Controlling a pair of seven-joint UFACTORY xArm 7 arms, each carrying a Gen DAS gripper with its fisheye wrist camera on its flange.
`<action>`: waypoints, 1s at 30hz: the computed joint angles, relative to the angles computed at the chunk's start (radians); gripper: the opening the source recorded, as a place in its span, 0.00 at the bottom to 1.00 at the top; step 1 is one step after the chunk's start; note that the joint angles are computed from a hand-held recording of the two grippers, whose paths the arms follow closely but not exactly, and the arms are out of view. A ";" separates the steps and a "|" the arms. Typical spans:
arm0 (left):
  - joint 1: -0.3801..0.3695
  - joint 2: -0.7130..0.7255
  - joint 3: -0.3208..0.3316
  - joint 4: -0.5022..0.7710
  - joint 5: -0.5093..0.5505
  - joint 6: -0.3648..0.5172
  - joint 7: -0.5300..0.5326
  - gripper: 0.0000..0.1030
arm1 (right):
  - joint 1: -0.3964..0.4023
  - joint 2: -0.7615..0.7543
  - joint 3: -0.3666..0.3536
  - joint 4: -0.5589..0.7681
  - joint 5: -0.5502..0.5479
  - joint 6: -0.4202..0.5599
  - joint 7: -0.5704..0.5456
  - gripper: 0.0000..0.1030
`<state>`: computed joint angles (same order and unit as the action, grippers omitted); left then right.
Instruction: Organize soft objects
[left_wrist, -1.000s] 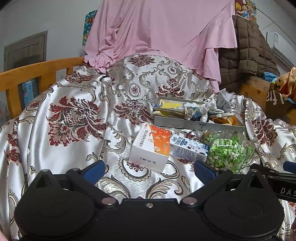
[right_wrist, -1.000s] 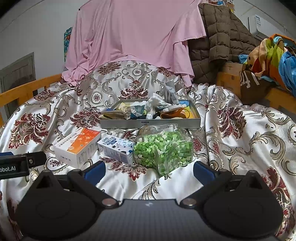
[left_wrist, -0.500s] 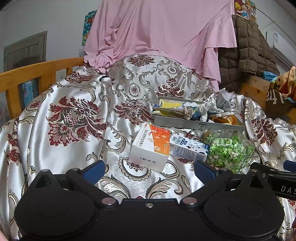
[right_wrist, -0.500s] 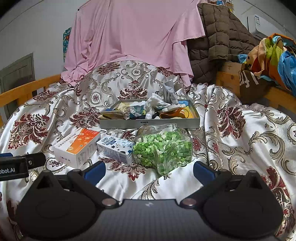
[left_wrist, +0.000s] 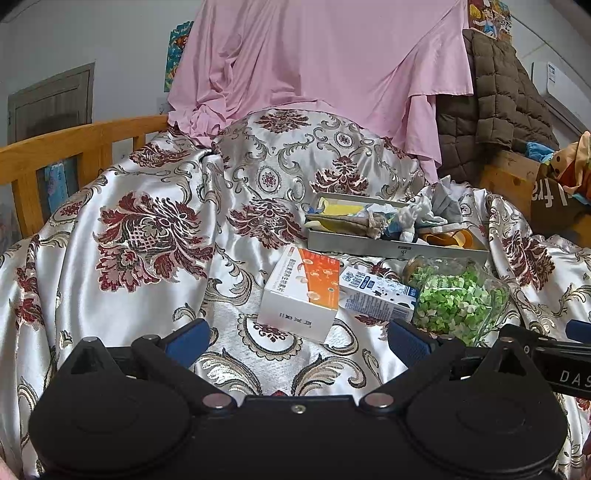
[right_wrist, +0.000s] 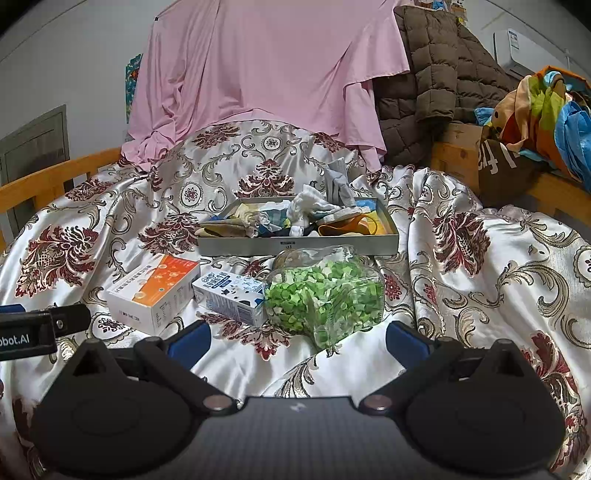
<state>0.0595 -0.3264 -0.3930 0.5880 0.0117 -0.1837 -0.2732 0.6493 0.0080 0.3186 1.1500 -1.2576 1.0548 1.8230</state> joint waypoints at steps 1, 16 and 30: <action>-0.003 -0.001 0.004 -0.002 0.001 0.000 0.001 0.99 | 0.000 0.000 0.000 0.000 0.000 0.000 0.001 1.00; 0.040 -0.016 -0.039 -0.004 0.008 0.010 -0.040 0.99 | 0.002 0.002 -0.001 0.001 0.001 0.001 0.000 1.00; 0.043 -0.020 -0.033 -0.001 0.034 0.022 -0.058 0.99 | 0.002 0.002 -0.001 0.004 0.003 0.001 -0.003 1.00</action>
<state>0.1027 -0.3461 -0.4260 0.5870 0.0452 -0.1613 -0.3310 0.6514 0.0102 0.3175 1.1537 -1.2546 1.0563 1.8197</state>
